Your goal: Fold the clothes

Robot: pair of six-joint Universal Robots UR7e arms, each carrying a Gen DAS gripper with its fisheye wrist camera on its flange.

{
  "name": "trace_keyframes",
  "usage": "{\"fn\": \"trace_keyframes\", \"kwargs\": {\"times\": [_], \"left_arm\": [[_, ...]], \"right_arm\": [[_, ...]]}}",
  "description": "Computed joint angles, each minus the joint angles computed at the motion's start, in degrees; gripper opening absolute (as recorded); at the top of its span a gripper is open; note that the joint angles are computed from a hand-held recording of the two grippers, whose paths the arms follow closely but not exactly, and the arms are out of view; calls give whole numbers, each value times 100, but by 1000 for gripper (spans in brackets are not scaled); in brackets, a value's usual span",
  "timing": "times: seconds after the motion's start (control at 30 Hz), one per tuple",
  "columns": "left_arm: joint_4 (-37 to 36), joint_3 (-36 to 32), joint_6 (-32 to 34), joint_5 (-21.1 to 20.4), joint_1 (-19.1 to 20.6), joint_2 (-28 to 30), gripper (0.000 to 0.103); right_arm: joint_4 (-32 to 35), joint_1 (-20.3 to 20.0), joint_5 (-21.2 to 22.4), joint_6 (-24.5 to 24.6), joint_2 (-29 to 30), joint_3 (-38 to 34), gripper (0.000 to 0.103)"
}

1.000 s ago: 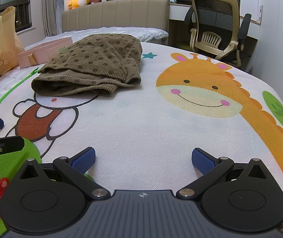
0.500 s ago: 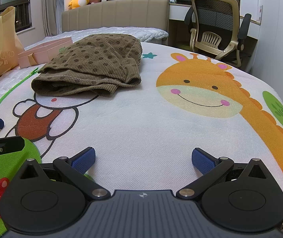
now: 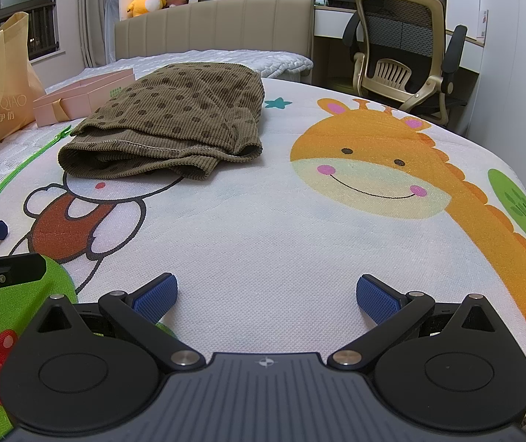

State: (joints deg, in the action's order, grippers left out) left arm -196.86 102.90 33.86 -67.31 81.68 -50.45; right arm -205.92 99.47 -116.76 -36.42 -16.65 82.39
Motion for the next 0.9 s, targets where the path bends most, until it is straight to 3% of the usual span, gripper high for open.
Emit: {"fn": "trace_keyframes", "kwargs": {"times": [0.9], "left_arm": [[190,-54,44,169,-47,5,103]], "right_arm": [[1,-1,2,-1,0,0,103]]}}
